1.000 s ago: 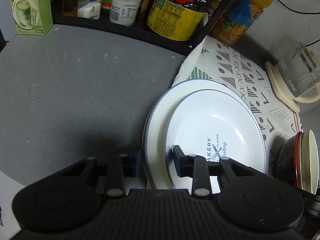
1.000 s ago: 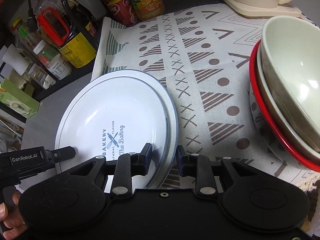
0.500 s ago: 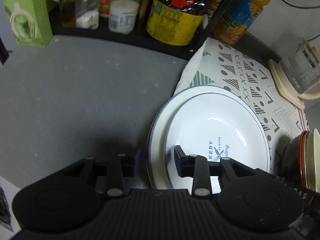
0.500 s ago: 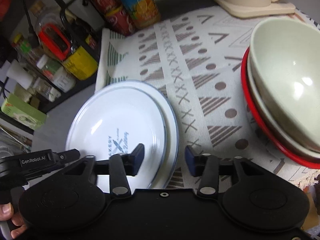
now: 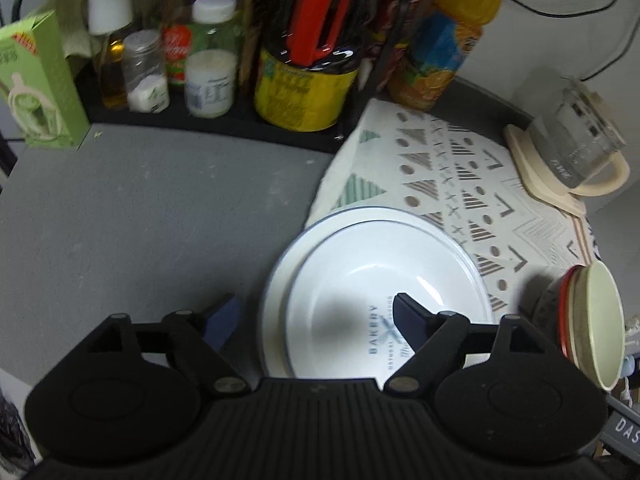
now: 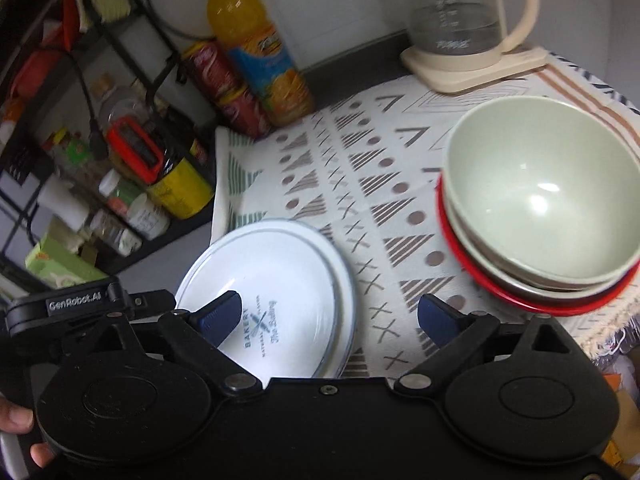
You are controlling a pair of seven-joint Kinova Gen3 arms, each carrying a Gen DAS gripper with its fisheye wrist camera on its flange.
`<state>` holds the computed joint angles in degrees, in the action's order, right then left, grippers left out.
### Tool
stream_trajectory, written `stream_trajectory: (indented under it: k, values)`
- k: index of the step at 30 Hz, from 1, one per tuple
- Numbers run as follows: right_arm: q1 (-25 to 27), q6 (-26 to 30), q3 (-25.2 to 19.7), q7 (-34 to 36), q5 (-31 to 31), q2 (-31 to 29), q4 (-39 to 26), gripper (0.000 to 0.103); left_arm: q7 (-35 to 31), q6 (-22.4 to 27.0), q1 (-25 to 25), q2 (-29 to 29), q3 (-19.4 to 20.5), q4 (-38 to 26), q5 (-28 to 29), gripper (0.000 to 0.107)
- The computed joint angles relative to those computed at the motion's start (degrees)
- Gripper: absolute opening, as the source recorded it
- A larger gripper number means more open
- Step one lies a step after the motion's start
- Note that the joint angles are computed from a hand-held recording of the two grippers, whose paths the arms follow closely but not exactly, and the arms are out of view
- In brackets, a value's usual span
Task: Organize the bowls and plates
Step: 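Move both grippers from the plates to the rim of the red bowl stack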
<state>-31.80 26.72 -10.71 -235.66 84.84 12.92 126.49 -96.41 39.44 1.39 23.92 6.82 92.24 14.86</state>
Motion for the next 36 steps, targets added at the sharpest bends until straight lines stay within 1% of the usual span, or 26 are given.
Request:
stream_trajectory:
  k: [4,10,17,19,22,26,27,29,30,36]
  values:
    - [-1.06,3.76,-0.96,-6.37,2.92,-1.88,2.46,0.097,-3.84,-1.40,-1.23,-1.16,1.85,1.26,2.32,0.093]
    - [-1.62,8.06,-2.99,-11.39,3.60,-4.94,5.62,0.098,-6.42,-1.38,-0.93,-2.08,2.64,1.39,4.54,0.095]
    - [-3.42,13.55,-4.46,-11.30,-0.24,-8.24,7.97,0.098,-9.91,-1.86,-0.01,-3.37,3.47,1.84,6.89,0.095]
    - [-3.78,14.55,-4.69,-11.40,-1.20,-9.06,8.74,0.098,-10.57,-1.93,0.53,-3.48,3.61,1.78,7.08,0.095]
    - [-4.23,15.91,-5.07,-11.91,-2.74,-10.15,9.78,0.102,-11.12,-1.64,1.47,-3.29,3.75,1.37,7.20,0.096]
    - [-4.82,17.99,-5.57,-12.64,-4.50,-11.19,10.90,0.102,-12.07,-1.56,2.53,-3.37,4.24,1.26,7.50,0.096]
    - [-4.95,18.49,-5.71,-12.89,-4.85,-11.46,11.17,0.102,-12.33,-1.40,2.80,-3.32,4.37,1.12,7.54,0.096]
    - [-5.35,19.76,-6.10,-13.29,-5.50,-11.90,11.70,0.102,-12.41,-1.20,3.70,-3.24,4.36,0.76,7.12,0.102]
    - [-5.51,20.34,-6.26,-13.46,-5.86,-12.11,11.91,0.103,-13.25,-1.52,3.47,-3.34,4.87,0.99,7.87,0.103]
    - [-5.75,22.39,-6.76,-14.05,-7.69,-13.80,13.41,0.103,-14.71,-1.14,5.10,-3.05,5.49,0.11,8.53,0.103]
